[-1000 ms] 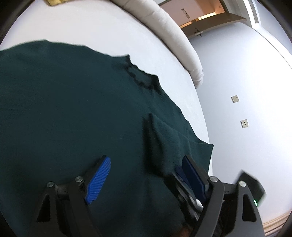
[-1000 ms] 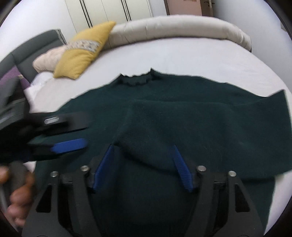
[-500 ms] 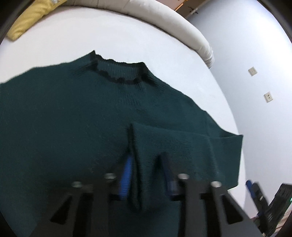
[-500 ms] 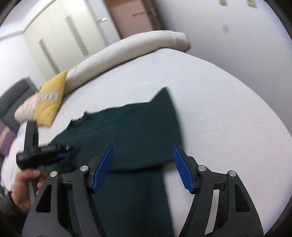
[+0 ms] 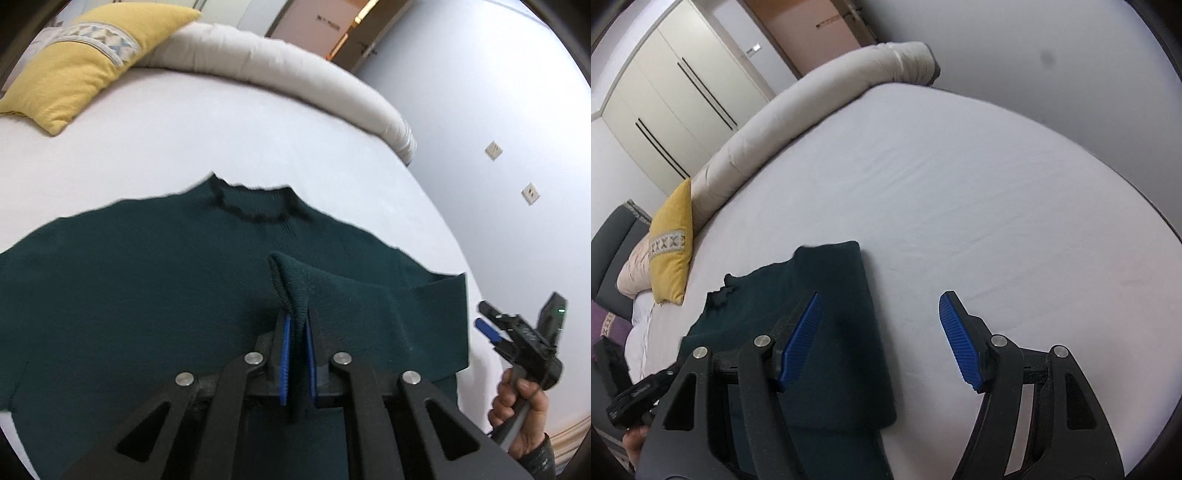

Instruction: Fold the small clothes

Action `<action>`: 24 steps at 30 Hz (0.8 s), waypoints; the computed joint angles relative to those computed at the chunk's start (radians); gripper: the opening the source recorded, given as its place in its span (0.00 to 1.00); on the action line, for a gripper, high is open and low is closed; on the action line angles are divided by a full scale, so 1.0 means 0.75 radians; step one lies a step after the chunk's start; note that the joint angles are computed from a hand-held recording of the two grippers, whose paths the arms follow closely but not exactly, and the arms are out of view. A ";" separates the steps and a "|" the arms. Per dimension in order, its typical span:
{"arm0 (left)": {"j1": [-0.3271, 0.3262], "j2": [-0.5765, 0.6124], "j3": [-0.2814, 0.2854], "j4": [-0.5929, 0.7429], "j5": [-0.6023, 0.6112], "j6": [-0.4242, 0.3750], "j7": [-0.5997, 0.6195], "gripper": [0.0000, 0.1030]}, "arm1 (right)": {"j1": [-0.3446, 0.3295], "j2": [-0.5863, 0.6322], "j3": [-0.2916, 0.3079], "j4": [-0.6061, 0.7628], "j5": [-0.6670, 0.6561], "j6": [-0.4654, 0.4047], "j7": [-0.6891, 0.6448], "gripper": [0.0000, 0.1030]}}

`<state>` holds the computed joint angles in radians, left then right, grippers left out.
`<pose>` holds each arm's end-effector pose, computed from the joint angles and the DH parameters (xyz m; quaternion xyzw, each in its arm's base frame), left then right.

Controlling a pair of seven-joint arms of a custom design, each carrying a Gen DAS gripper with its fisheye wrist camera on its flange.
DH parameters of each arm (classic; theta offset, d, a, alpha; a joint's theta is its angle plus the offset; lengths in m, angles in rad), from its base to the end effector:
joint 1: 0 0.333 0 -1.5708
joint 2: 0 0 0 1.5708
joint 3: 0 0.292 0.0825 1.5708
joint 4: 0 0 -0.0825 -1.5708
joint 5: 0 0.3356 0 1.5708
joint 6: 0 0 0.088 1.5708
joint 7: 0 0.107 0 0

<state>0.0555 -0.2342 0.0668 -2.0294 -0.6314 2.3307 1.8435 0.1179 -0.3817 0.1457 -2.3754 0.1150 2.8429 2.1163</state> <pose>0.4863 0.0529 0.5979 -0.7085 0.5972 -0.3723 0.0521 0.4310 0.1183 0.5656 -0.5179 0.7503 -0.1423 0.3854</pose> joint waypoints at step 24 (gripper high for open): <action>0.104 -0.008 0.052 -0.110 -0.026 0.178 0.031 0.01 | 0.149 0.470 -0.101 0.491 -0.279 -0.243 0.007 0.05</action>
<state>0.1333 -0.2402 0.1061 -2.1123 -0.6507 2.4645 1.8671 0.2295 -0.0295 0.0702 -2.0074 -0.0942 2.6605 2.1218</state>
